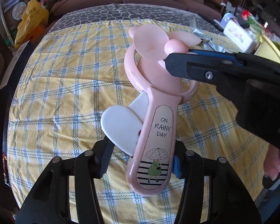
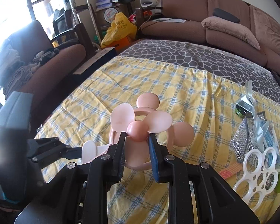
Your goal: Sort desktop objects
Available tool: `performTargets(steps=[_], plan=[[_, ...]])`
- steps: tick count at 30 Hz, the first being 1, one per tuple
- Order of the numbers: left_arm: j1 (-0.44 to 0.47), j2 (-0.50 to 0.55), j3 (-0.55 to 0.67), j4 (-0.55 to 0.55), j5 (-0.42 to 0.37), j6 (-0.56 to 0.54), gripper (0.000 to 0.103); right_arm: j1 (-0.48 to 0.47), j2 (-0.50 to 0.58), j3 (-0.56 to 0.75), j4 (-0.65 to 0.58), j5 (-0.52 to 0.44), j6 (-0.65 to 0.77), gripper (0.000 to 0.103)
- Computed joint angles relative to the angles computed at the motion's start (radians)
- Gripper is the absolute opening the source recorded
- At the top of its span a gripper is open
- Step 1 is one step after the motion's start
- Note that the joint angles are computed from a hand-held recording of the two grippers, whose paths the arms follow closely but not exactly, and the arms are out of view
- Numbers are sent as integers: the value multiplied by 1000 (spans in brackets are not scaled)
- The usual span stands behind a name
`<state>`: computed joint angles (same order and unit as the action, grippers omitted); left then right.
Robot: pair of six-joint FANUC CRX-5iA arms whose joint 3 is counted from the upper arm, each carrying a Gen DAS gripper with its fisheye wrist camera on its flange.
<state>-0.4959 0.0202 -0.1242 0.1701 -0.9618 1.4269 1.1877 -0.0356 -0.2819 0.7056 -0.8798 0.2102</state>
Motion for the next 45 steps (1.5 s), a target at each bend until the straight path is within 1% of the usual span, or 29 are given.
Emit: performTargets(steps=[1,4,7,11,14,18,20,24,28,30,33,35,41,43,45], plan=[[-5,0,4,-10,3,8,34,3,-7,-3,11,2,-6,23],[-6,-14,-11,17,33,9,34,9,-21,-9,44,-5,-23,22],[-21,-31,-7,12,62,21,34,13,-41,-24,84,-12,-53,22],[-47,-42,3,20,97,25,34,13,-86,-54,126,-20,-91,22],[-72,-41,22,18,119,30,34,26,-122,-71,161,-51,-109,22],[-111,-39,47,30,152,29,34,56,-177,-95,207,-117,-126,22],[-127,-39,50,53,175,20,34,74,-210,-110,228,-150,-135,22],[-178,-35,76,77,213,17,33,121,-274,-134,277,-238,-148,22],[-228,-8,106,147,241,-24,33,173,-358,-167,308,-338,-178,22],[-258,24,149,152,234,-32,33,202,-399,-184,311,-400,-196,22],[-314,95,259,115,199,-16,33,246,-464,-215,325,-497,-244,22],[-347,142,328,115,175,-20,33,278,-510,-235,332,-569,-278,22],[-445,283,554,98,79,-15,31,396,-669,-292,328,-767,-412,23],[-469,327,615,100,48,-13,31,452,-716,-309,329,-839,-454,23],[-488,374,681,92,10,-3,31,486,-752,-324,323,-883,-485,23]])
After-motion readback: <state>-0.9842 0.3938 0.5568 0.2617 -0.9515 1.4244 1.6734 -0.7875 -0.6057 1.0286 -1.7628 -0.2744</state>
